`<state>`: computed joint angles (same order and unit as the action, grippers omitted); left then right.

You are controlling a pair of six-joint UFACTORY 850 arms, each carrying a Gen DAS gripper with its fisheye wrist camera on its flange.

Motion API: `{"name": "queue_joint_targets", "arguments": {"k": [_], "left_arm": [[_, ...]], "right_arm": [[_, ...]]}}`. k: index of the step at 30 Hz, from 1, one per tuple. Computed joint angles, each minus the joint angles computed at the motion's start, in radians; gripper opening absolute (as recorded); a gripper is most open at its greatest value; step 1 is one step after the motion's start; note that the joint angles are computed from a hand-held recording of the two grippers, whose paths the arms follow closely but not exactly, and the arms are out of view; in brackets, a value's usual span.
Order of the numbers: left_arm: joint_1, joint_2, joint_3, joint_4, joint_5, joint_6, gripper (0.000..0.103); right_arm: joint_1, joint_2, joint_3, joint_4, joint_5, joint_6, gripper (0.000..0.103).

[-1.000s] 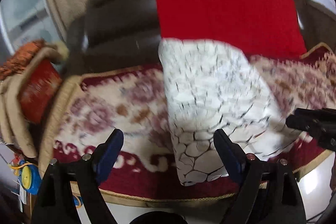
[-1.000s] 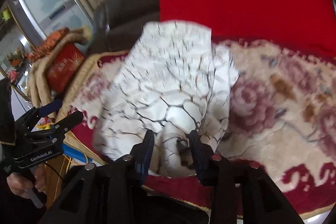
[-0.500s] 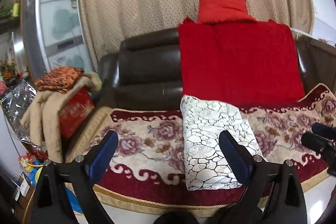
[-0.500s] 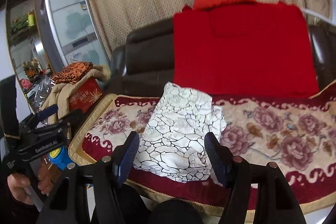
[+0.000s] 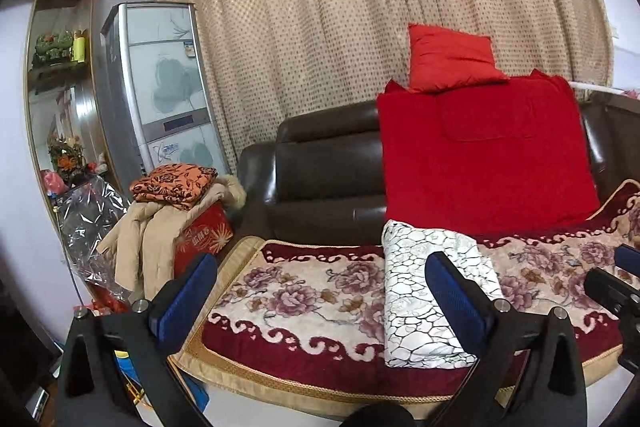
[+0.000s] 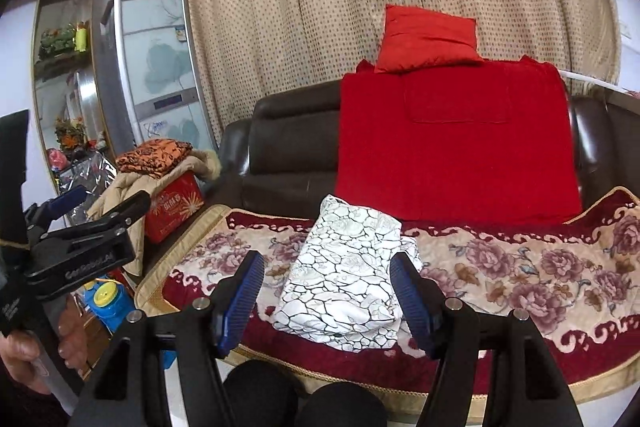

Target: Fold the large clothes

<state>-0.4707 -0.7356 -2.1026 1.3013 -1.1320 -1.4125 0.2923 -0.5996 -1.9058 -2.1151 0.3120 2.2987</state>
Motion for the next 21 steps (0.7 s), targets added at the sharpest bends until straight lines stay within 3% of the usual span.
{"name": "queue_joint_targets", "arguments": {"k": [8,21], "left_arm": [[-0.004,0.045,0.041,-0.004,0.004,-0.026,0.103],[-0.011,0.100,0.120,0.028,-0.004,-0.079,0.103]], "right_arm": [[0.007,0.044,0.042,-0.055,-0.059,0.066,0.072],[0.016,0.053,0.037,-0.246,-0.032,0.298,0.073]]}}
